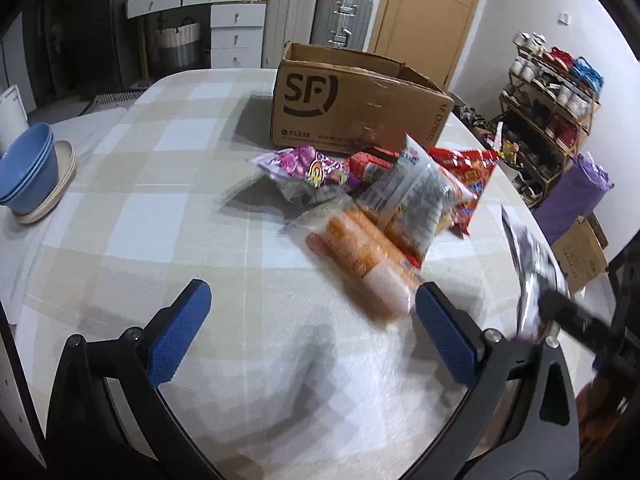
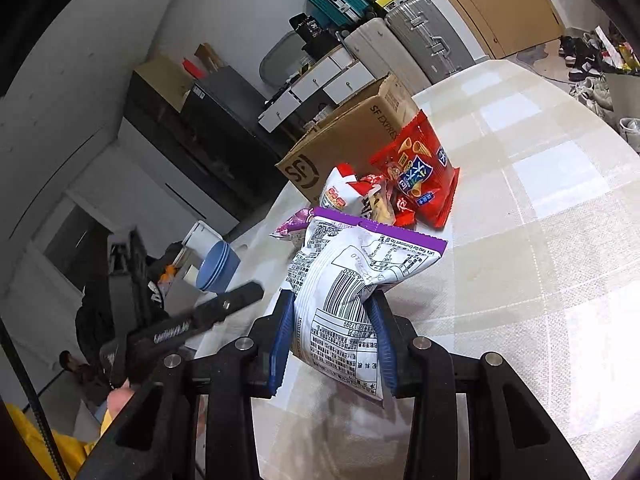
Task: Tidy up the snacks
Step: 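Grasp the wrapped bread roll with left tool while right tool holds chip bag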
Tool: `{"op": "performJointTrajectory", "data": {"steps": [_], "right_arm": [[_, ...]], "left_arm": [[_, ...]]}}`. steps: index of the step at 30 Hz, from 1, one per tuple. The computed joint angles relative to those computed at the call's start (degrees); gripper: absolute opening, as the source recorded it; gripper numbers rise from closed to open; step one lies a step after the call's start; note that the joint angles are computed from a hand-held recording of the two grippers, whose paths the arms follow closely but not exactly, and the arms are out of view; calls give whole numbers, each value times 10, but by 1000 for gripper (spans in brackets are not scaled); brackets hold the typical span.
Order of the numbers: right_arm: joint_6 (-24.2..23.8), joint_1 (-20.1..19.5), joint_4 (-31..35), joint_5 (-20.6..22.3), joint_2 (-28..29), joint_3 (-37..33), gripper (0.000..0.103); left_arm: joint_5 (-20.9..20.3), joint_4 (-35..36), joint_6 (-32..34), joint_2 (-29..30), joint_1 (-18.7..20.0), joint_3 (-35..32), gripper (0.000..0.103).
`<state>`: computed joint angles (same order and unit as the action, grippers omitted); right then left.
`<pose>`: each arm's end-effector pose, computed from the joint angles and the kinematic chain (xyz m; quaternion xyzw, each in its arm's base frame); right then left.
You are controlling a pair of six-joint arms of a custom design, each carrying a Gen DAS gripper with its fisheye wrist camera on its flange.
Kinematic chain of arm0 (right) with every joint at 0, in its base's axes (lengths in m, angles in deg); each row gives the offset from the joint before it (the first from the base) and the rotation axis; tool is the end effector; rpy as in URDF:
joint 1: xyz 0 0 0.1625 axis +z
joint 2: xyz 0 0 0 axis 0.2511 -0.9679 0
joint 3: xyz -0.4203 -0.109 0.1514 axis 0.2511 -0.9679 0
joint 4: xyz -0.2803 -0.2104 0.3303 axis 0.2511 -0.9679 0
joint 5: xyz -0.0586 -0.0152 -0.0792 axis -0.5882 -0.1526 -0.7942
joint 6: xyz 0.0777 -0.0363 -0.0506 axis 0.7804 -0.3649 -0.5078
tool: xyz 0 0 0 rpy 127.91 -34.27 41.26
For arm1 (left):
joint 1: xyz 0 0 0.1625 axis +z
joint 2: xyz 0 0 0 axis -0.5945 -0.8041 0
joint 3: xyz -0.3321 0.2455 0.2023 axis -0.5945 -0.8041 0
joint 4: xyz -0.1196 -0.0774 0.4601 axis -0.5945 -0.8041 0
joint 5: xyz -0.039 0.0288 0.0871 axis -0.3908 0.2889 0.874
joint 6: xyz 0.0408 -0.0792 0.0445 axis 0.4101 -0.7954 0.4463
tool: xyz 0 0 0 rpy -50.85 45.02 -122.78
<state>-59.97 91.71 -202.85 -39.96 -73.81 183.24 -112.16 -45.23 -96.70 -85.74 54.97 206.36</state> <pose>0.2062 -0.2727 0.1965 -0.0827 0.9322 -0.3524 0.0066 -0.1994 -0.2810 0.2181 0.1641 0.9046 -0.2876 0.2686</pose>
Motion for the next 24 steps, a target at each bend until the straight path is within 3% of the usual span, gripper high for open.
{"op": "performJointTrajectory", "data": {"steps": [4, 11, 18, 24], "right_arm": [[-1, -5, -13, 0, 8, 2, 38], [-11, -15, -4, -4, -17, 9, 38], [-17, -14, -8, 1, -10, 9, 38], [-19, -12, -10, 3, -1, 6, 38]], "left_arm": [[-25, -100, 48, 80, 52, -20, 102], [-53, -131, 42, 184, 115, -56, 102], [-56, -160, 55, 209, 129, -61, 102], [-58, -165, 71, 181, 129, -47, 80]]}}
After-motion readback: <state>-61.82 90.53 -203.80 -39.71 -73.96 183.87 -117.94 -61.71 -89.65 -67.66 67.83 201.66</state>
